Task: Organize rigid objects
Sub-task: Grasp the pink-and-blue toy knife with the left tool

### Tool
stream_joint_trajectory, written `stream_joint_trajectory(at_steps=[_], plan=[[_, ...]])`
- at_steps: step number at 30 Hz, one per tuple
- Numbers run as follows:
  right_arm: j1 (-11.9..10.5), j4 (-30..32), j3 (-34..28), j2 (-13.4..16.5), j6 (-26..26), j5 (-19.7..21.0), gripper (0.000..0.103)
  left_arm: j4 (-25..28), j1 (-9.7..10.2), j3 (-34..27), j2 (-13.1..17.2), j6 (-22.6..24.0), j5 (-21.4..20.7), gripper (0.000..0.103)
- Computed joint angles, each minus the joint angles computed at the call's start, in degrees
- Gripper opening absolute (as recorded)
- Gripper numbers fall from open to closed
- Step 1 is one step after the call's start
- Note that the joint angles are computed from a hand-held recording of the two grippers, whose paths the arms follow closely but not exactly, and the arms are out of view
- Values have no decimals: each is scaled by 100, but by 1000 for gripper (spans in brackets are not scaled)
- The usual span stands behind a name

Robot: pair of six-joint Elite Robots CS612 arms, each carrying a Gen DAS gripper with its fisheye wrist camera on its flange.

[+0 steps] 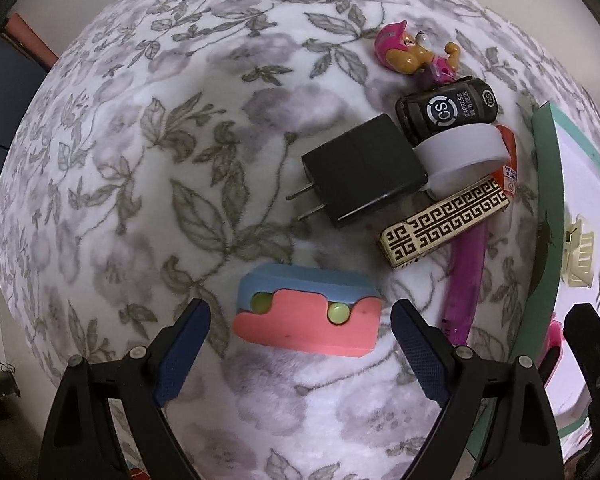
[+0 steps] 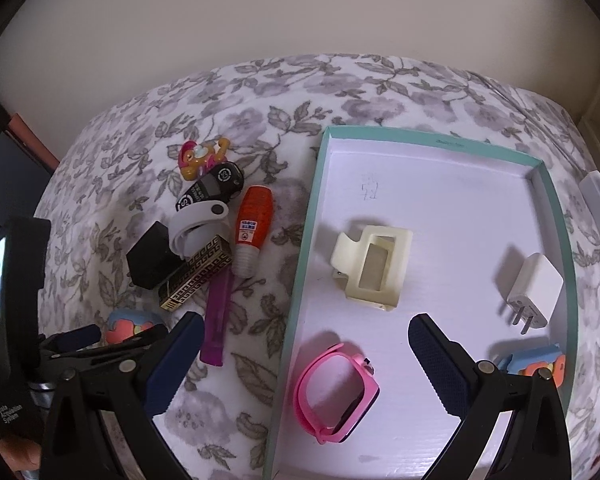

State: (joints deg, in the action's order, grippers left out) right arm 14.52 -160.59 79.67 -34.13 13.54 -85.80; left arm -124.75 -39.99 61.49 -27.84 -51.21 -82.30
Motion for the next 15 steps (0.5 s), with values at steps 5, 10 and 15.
stream_joint_trajectory(at_steps=[5,10,15], plan=[[6,-13,-19,11,-1,-15,103,34,-16,-66,24,83,114,91],[11,-15,-36,18,4,-32,103,101,-17,-177,72,124,99,86],[26,-40,-94,42,-73,-12,103,-19,-7,-74,16,48,-12,74]])
